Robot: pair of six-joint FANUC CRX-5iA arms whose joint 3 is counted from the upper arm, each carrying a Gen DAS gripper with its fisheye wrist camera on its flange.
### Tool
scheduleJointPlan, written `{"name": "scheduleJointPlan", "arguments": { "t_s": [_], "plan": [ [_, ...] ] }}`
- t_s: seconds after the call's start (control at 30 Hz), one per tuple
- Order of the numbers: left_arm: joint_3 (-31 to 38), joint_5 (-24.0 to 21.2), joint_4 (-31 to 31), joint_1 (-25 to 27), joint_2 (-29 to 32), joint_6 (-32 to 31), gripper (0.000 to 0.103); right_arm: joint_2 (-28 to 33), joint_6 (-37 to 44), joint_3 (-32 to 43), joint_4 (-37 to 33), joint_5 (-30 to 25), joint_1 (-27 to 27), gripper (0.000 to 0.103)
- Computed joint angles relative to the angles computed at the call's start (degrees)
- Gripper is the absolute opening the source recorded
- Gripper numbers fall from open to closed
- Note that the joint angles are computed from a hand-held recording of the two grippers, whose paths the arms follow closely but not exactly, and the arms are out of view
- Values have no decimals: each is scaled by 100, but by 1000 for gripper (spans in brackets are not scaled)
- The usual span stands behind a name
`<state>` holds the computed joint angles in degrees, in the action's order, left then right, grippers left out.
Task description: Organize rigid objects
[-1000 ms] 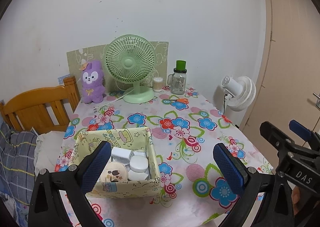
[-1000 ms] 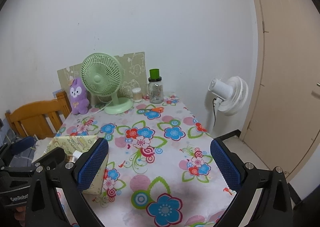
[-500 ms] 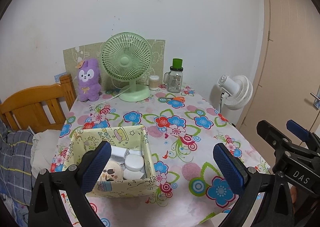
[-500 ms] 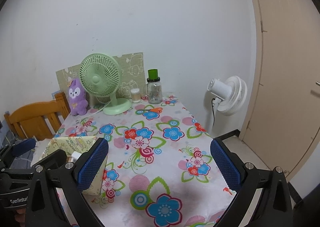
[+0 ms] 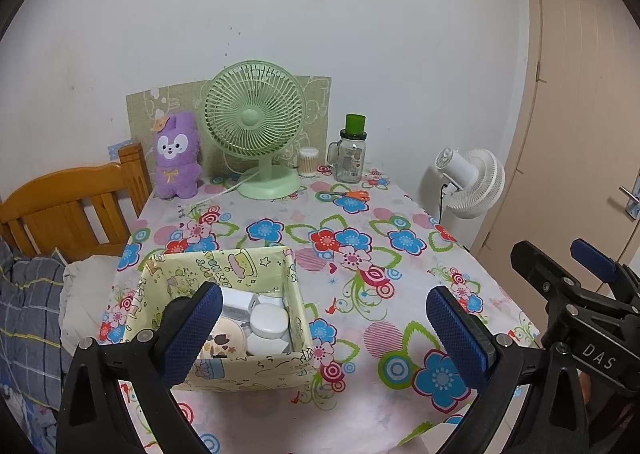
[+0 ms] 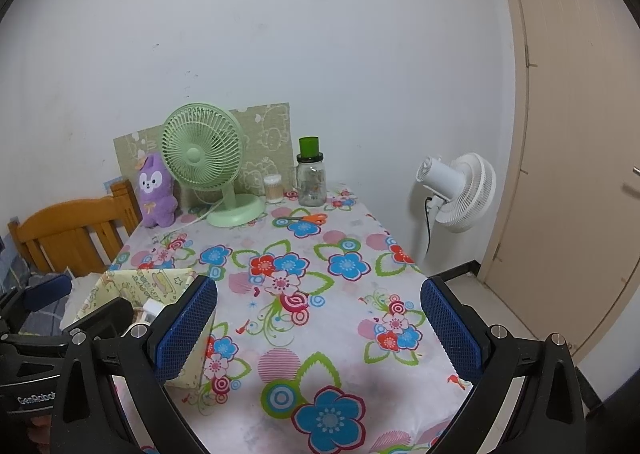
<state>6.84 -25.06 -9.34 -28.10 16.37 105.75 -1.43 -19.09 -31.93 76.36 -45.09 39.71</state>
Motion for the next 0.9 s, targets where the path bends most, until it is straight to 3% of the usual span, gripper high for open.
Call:
{"name": "scheduleJointPlan", "arguments": {
  "t_s": [0.9],
  "plan": [
    [-120, 90, 105, -11, -95, -2, 103, -48, -90, -47, 80, -69, 55, 103]
  ]
}}
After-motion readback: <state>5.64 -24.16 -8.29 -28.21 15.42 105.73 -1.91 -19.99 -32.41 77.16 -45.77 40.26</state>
